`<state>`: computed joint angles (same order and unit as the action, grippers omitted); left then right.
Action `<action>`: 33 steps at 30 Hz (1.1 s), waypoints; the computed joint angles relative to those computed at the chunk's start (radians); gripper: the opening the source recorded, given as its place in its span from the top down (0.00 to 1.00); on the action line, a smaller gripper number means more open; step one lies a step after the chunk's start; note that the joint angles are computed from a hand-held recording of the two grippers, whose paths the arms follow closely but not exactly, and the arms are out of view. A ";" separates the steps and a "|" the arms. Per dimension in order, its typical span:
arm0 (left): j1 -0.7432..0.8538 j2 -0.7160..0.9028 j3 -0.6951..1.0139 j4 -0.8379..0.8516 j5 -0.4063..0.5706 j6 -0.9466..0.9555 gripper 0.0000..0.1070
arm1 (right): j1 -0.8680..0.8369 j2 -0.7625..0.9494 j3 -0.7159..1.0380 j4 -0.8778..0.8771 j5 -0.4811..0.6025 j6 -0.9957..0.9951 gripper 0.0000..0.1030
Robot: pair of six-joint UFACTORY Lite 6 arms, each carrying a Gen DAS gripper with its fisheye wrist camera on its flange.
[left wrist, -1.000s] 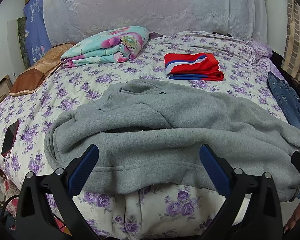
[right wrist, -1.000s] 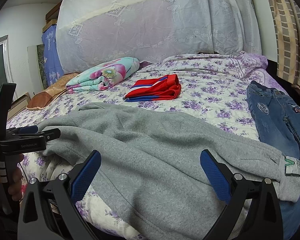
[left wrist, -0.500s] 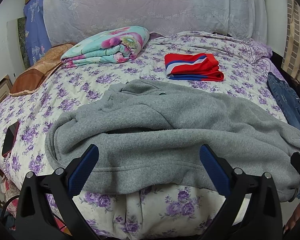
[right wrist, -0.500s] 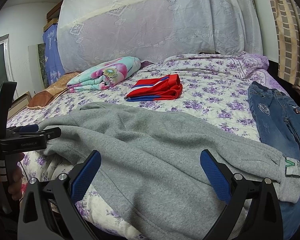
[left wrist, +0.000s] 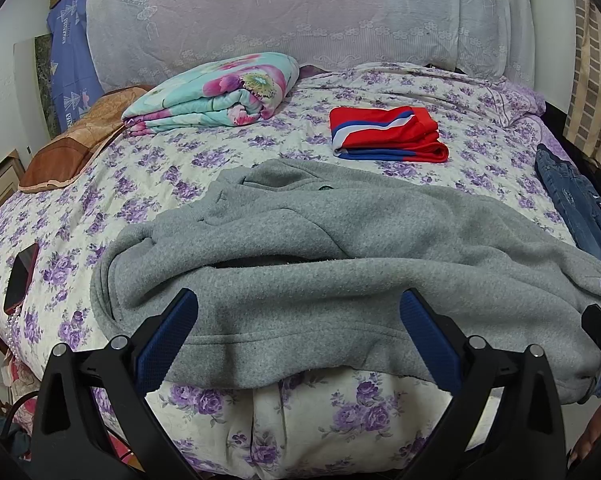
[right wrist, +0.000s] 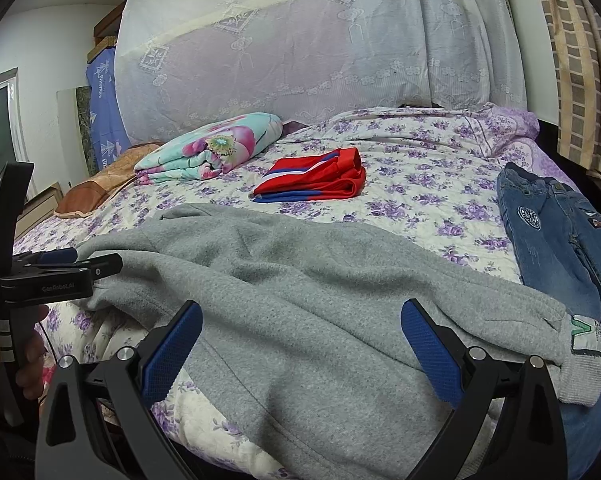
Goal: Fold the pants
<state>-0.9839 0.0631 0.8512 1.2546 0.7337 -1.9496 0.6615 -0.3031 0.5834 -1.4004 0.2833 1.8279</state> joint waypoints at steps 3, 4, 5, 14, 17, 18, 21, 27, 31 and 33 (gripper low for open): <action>0.000 0.000 0.000 0.001 0.000 -0.002 0.08 | 0.000 0.002 0.002 0.008 -0.001 -0.007 0.03; 0.000 0.002 0.000 0.002 -0.001 -0.003 0.08 | -0.004 0.005 0.003 0.004 -0.004 -0.007 0.03; 0.000 0.003 0.000 0.002 -0.002 -0.005 0.08 | -0.004 0.005 0.004 0.005 -0.004 -0.007 0.03; 0.000 0.006 -0.004 0.008 -0.005 -0.014 0.08 | -0.003 0.008 0.004 0.004 -0.004 -0.003 0.03; -0.001 0.009 -0.007 0.011 -0.006 -0.019 0.08 | -0.002 0.014 0.003 -0.004 -0.007 0.006 0.03; -0.002 0.010 -0.011 0.015 -0.007 -0.026 0.08 | -0.001 0.014 0.003 -0.003 -0.006 0.006 0.03; -0.003 0.015 -0.014 0.023 -0.008 -0.039 0.08 | 0.000 0.014 0.004 0.002 -0.006 0.000 0.03; 0.016 0.026 -0.025 0.037 -0.030 -0.053 0.08 | -0.015 0.028 0.003 -0.020 -0.023 0.021 0.03; 0.053 0.024 -0.018 0.033 -0.039 -0.018 0.08 | -0.040 0.053 0.008 -0.074 -0.049 0.068 0.03; 0.083 0.008 -0.013 0.012 -0.066 0.038 0.08 | -0.054 0.067 0.013 -0.092 -0.061 0.081 0.03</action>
<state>-0.9008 0.0711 0.8377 1.2661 0.6673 -1.9118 0.6071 -0.2361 0.5960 -1.4928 0.2225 1.9087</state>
